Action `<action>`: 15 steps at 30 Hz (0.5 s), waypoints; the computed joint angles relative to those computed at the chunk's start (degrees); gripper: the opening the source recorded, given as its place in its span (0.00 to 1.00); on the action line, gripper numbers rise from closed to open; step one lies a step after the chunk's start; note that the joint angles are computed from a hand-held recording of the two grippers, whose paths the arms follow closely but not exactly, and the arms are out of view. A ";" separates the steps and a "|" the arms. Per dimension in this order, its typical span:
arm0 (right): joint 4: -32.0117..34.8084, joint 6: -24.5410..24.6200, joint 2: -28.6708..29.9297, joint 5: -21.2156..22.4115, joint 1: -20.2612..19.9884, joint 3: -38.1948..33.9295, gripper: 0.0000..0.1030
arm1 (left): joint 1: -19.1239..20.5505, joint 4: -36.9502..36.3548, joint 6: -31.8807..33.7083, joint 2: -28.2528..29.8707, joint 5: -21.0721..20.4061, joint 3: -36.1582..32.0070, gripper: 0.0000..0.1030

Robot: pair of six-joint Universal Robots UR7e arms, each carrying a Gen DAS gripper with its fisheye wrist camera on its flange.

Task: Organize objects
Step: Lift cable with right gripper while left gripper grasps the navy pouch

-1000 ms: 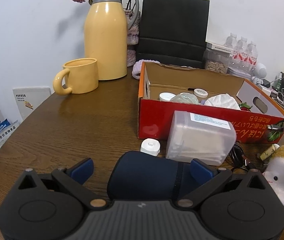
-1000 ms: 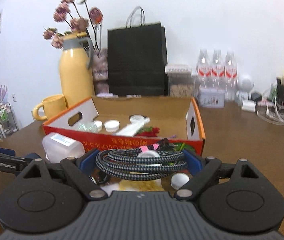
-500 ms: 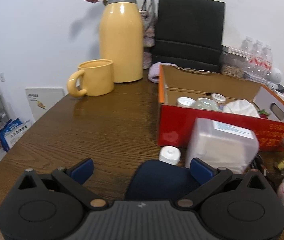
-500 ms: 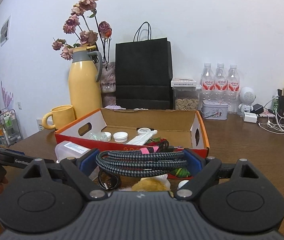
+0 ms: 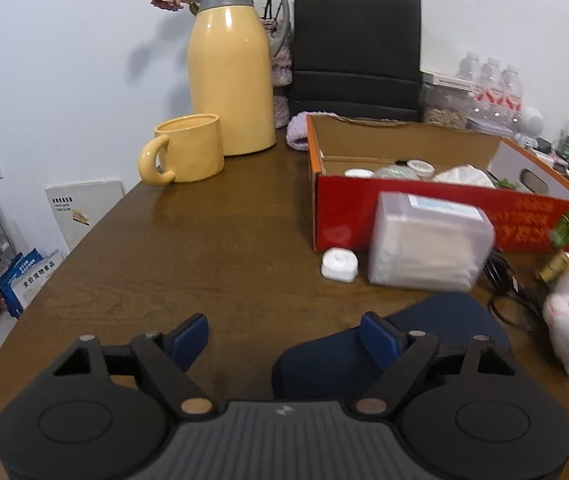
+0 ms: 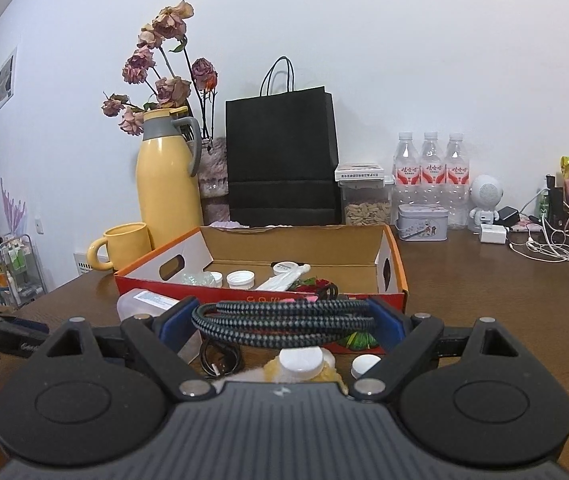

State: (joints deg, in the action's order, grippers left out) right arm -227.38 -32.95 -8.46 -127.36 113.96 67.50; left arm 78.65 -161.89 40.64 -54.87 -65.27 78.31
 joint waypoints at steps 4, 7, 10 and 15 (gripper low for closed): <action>-0.40 0.16 0.01 0.25 0.17 0.56 0.87 | 0.27 3.79 -0.77 -2.85 -1.56 2.13 0.80; -0.77 0.15 0.04 0.47 0.28 1.00 0.87 | 0.53 4.38 -0.32 -4.32 -4.11 3.49 0.82; -1.15 0.28 0.13 0.42 0.36 1.20 0.87 | 0.69 3.99 -0.79 -4.81 -7.03 4.04 0.87; -2.80 0.18 -0.06 1.01 0.47 2.13 0.87 | 0.15 4.09 1.56 -5.17 -10.05 5.35 1.00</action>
State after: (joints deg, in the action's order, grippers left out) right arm -230.18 -32.78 -8.53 -126.35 114.43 69.63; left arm 78.81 -157.80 42.19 -60.05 -75.32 83.67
